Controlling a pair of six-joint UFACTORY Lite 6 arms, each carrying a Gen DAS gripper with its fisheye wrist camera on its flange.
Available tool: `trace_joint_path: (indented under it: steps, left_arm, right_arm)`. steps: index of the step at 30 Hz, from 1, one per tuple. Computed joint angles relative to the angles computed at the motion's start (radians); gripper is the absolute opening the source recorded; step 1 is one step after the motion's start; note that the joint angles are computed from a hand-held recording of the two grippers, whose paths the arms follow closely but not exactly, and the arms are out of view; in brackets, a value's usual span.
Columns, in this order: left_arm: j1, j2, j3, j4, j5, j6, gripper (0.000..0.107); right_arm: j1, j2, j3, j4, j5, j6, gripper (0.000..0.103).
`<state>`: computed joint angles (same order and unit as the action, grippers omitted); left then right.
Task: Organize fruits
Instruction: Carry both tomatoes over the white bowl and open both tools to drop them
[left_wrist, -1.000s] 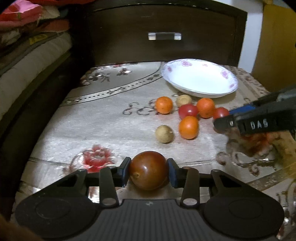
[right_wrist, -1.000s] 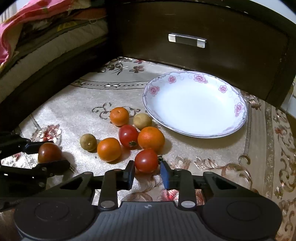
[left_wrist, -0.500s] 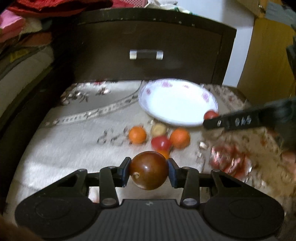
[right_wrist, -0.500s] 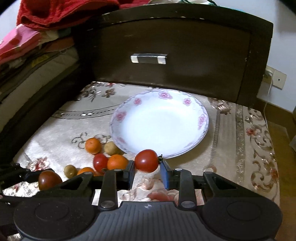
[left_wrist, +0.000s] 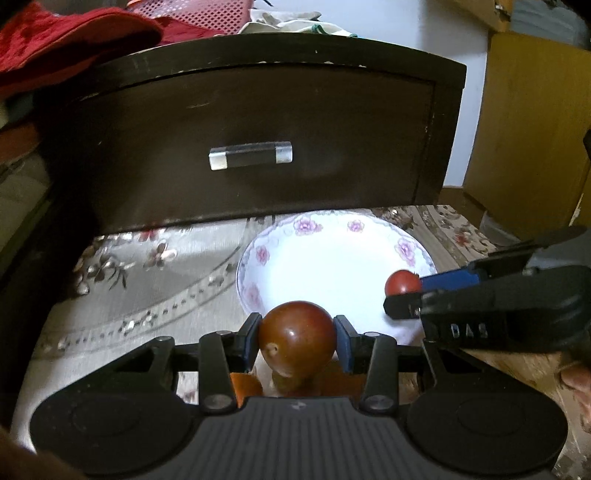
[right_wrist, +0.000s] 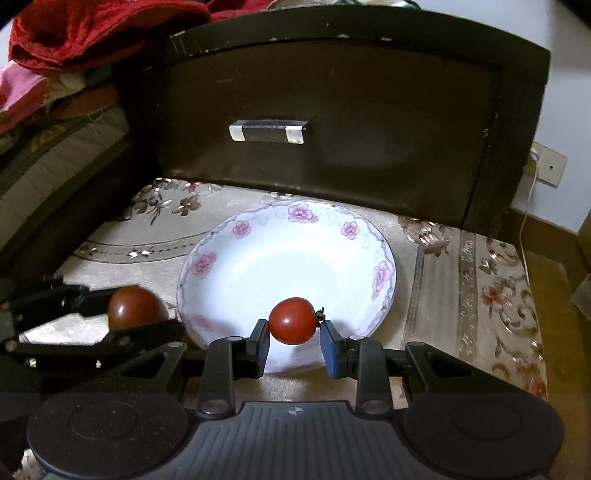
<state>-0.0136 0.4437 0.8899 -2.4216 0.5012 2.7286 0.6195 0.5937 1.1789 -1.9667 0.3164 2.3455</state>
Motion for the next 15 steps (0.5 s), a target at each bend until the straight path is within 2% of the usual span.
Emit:
trace_joint_path:
  steps: [5, 15]
  left_arm:
    - [-0.032, 0.09, 0.114, -0.011, -0.03, 0.007, 0.046]
    - [-0.054, 0.164, 0.207, 0.001, -0.087, -0.035, 0.047]
  right_arm:
    - [-0.026, 0.04, 0.036, -0.037, -0.013, 0.002, 0.026]
    - [-0.063, 0.086, 0.069, -0.094, -0.031, 0.026, 0.028]
